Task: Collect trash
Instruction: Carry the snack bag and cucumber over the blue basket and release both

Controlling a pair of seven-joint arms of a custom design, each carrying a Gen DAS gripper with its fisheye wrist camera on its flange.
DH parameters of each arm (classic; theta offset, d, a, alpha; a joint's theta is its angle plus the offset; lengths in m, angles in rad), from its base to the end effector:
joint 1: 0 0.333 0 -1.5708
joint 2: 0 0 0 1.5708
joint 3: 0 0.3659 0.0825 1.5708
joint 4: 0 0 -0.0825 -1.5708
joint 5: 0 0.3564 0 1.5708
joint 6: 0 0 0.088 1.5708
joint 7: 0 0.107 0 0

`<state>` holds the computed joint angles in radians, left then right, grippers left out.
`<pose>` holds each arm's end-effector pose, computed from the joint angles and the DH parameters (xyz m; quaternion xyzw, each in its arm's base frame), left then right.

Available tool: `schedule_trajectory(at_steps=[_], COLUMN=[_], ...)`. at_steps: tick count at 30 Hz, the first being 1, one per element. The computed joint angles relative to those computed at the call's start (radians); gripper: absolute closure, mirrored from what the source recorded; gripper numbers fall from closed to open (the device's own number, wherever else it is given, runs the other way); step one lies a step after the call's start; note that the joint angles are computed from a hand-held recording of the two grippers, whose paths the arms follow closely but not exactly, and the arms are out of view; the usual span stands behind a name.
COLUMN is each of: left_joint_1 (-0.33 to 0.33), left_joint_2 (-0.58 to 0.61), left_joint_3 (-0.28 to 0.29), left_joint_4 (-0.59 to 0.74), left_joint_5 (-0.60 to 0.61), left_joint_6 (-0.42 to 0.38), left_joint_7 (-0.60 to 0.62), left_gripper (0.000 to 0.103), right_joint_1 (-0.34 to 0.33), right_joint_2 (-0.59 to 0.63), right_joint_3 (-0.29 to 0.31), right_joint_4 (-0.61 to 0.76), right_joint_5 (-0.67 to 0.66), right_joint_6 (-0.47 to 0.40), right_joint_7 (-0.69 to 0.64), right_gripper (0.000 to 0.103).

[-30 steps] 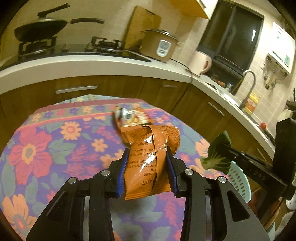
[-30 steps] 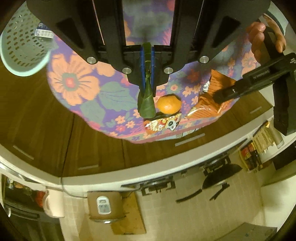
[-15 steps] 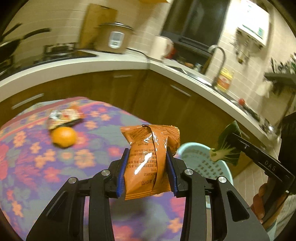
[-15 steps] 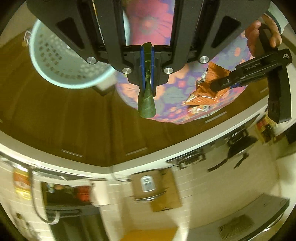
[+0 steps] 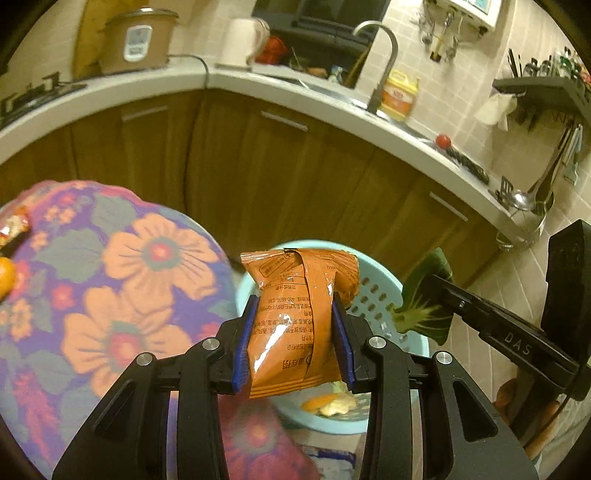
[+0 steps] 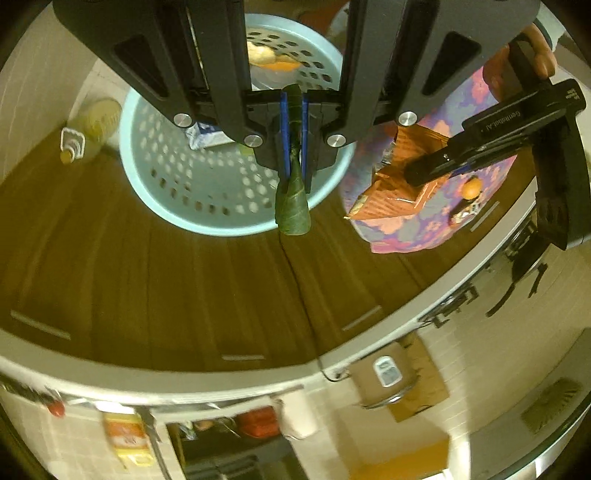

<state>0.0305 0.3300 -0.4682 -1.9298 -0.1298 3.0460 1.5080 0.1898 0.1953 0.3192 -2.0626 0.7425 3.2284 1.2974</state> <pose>0.6143 -0.2340 0.4944 -0.5911 0.6978 -0.3864 0.1197 0.5623 0.2225 0.5076 -0.6197 0.6360 -0.1350 0.4395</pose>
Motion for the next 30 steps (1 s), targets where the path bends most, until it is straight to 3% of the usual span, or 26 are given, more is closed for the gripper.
schedule_trajectory(at_steps=[3,6,9,12,16,18,19,20,22,25,27,30], left_joint_1=[-0.022,-0.034,-0.030,-0.021,-0.024,-0.018,-0.005,0.001,0.012,0.037,0.059,0.096], left_joint_2=[0.024,0.038,0.049,0.058,0.064,0.062,0.062,0.061,0.054,0.042,0.030,0.007], left_joint_3=[0.010,0.016,0.008,-0.005,-0.008,-0.015,-0.029,-0.036,-0.046,-0.068,-0.087,-0.118], left_joint_4=[0.019,0.029,0.043,0.049,0.053,0.052,0.050,0.048,0.041,0.027,0.014,-0.010], left_joint_5=[0.018,0.034,0.036,0.034,0.033,0.034,0.027,0.022,0.012,-0.008,-0.026,-0.051], left_joint_6=[-0.013,-0.018,-0.028,-0.029,-0.023,-0.026,-0.028,-0.027,-0.021,-0.007,0.005,0.027], left_joint_7=[-0.006,-0.011,-0.006,0.004,0.002,0.009,0.019,0.026,0.037,0.054,0.067,0.091], left_gripper=[0.067,0.066,0.065,0.062,0.051,0.050,0.049,0.048,0.047,0.047,0.047,0.047], right_joint_1=[-0.029,0.001,-0.032,0.016,0.008,0.019,0.019,0.029,0.032,-0.020,-0.082,-0.110], right_joint_2=[0.011,0.023,0.037,0.037,0.043,0.043,0.042,0.040,0.033,0.026,0.023,0.016], right_joint_3=[0.019,-0.021,0.013,-0.050,-0.055,-0.069,-0.069,-0.079,-0.075,-0.009,0.074,0.137], right_joint_4=[0.004,0.011,0.024,0.021,0.028,0.026,0.024,0.019,0.007,0.007,0.017,0.036], right_joint_5=[0.031,0.030,0.079,0.048,0.061,0.055,0.057,0.050,0.050,0.085,0.162,0.244], right_joint_6=[-0.022,-0.031,-0.036,-0.050,-0.080,-0.085,-0.083,-0.077,-0.043,-0.030,-0.018,0.004], right_joint_7=[-0.018,0.007,-0.023,0.027,0.032,0.042,0.040,0.050,0.048,0.002,-0.087,-0.200], right_gripper=[0.100,0.100,0.099,0.099,0.097,0.092,0.083,0.068,0.051,0.051,0.051,0.051])
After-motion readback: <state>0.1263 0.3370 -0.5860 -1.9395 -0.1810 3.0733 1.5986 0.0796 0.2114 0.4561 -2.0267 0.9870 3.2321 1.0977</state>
